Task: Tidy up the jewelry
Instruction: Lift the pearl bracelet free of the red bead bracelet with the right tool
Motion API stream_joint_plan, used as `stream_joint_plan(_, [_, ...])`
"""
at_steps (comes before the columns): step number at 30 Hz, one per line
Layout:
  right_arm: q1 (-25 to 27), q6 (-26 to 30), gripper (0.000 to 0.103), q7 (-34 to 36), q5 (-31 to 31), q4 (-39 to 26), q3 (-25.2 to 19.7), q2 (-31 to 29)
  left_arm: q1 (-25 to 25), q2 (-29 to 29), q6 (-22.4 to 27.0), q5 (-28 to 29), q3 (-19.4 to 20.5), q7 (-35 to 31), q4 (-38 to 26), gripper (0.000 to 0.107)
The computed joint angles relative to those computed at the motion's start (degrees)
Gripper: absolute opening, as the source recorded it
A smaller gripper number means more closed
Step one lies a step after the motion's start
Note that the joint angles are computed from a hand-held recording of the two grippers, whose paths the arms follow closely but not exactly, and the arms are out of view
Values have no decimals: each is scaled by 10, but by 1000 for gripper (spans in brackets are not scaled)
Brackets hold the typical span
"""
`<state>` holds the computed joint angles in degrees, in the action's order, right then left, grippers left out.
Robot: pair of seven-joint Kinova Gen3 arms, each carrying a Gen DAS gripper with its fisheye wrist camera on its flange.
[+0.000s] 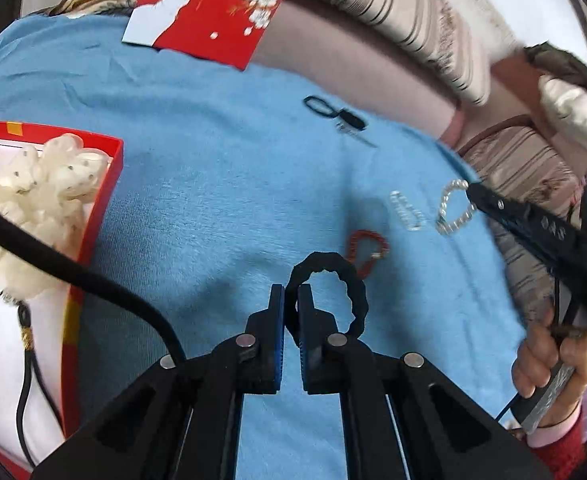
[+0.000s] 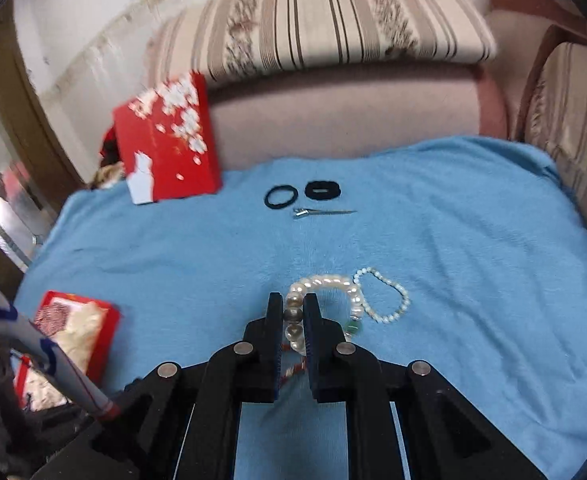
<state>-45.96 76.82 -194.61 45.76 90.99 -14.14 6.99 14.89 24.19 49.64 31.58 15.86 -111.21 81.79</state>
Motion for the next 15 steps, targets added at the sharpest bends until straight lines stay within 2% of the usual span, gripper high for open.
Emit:
stream_joint_plan(2, [-20, 23, 11, -19, 4, -4, -13, -7, -15, -15, 3, 19, 7, -18, 15, 6])
stream_joint_plan(4, [-37, 22, 11, -48, 3, 4, -28, -16, -17, -31, -4, 22, 8, -28, 34, 6])
stream_joint_plan(6, [-48, 3, 11, -74, 5, 19, -40, -23, 4, -45, -15, 2, -8, -7, 50, 6])
stream_joint_plan(11, [-65, -62, 11, -146, 15, 67, -62, -36, 22, -61, -30, -28, -20, 29, 99, 6])
stream_joint_plan(15, [-58, -85, 11, -158, -27, 99, -55, -25, 54, -53, -54, -82, -27, 70, 111, 6])
